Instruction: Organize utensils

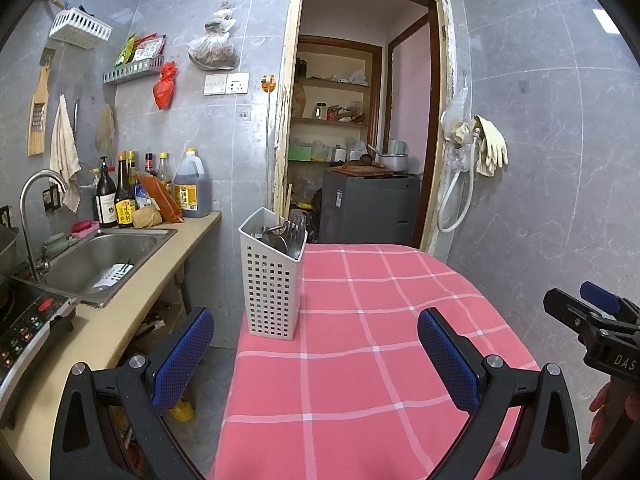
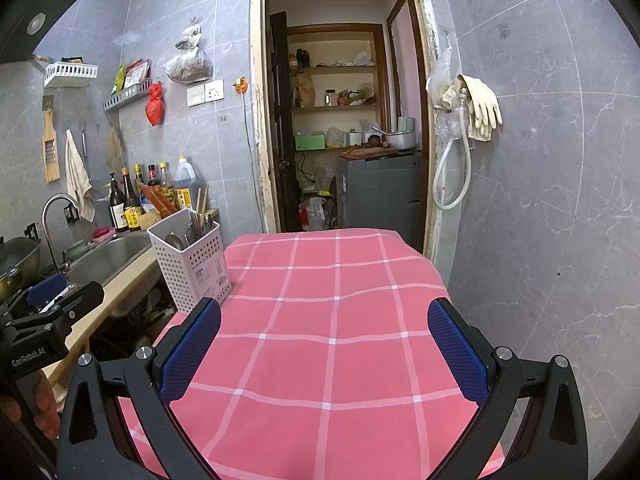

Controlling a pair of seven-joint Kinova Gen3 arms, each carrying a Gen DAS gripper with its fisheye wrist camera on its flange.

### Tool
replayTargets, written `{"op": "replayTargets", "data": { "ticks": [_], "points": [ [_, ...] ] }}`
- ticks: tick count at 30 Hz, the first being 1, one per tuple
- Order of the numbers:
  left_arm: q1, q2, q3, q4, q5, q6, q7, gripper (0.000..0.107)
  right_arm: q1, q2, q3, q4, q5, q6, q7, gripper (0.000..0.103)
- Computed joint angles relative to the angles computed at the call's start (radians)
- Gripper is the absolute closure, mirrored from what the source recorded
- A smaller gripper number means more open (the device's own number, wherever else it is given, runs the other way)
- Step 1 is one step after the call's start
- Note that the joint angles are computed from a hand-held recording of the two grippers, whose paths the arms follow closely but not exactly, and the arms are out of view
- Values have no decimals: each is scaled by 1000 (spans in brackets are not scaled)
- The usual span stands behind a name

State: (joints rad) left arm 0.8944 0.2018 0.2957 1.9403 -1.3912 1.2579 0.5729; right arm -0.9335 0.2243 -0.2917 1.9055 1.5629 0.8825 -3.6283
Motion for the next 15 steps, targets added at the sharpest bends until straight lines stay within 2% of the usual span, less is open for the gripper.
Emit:
{"op": "replayTargets", "data": {
  "ticks": [15],
  "points": [
    [-12, -6, -3, -2, 10, -5, -19, 5, 5, 7, 3, 9, 6, -10, -14, 1]
  ]
}}
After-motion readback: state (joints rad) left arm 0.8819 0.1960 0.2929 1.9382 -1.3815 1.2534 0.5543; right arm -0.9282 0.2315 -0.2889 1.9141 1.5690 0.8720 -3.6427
